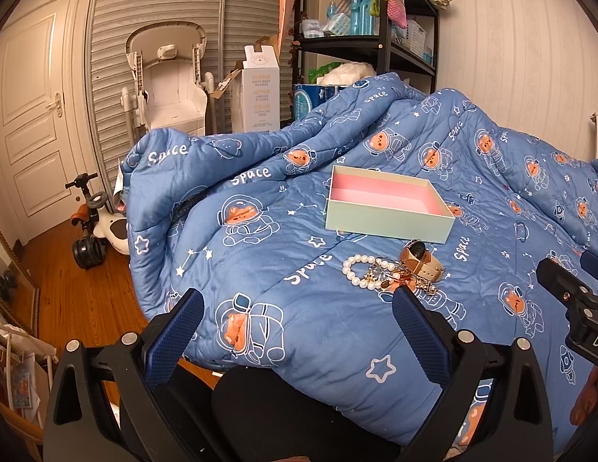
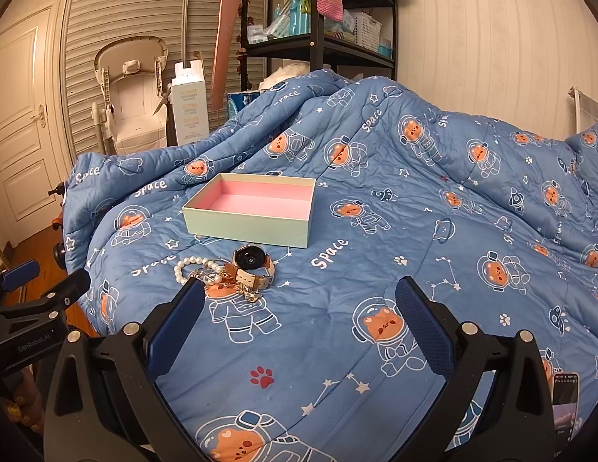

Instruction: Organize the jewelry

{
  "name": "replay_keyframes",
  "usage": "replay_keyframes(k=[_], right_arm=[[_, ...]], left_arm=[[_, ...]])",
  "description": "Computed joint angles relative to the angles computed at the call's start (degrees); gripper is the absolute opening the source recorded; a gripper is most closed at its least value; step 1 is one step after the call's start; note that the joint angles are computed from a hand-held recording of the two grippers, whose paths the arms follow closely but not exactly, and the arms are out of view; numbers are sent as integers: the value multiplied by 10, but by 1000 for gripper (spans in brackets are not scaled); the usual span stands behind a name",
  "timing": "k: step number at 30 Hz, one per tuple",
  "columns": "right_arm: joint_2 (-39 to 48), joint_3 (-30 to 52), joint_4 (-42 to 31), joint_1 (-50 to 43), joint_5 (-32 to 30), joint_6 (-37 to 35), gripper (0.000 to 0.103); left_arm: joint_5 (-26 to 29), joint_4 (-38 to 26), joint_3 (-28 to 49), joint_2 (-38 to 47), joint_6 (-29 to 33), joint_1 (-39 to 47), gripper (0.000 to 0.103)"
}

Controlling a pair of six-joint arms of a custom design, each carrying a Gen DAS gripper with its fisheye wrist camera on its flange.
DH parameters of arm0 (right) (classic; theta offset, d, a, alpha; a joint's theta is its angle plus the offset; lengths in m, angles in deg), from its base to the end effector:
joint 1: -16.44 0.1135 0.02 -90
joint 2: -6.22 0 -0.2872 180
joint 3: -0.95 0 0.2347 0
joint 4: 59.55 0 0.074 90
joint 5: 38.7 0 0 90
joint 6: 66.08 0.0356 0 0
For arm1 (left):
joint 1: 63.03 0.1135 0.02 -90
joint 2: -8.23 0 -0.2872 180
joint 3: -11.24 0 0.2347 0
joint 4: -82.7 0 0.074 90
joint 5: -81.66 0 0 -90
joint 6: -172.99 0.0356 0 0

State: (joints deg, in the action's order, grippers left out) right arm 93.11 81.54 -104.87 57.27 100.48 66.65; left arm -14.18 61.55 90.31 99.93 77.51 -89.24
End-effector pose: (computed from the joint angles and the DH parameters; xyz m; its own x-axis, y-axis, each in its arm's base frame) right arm 0.2432 0.1745 0.2983 -0.4845 0.1676 -0.8586 0.3497 0.9368 -0.0145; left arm 0.3143 -0.1507 0.2884 -0.5313 0.1556 -0.8328 0.3142 0.9491 -0.0231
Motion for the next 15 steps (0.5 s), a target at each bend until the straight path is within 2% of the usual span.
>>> replay_keyframes(k=[15], right_arm=[[0, 0, 1, 1, 1, -1, 98]], left_arm=[[-3, -1, -3, -8, 1, -3, 96]])
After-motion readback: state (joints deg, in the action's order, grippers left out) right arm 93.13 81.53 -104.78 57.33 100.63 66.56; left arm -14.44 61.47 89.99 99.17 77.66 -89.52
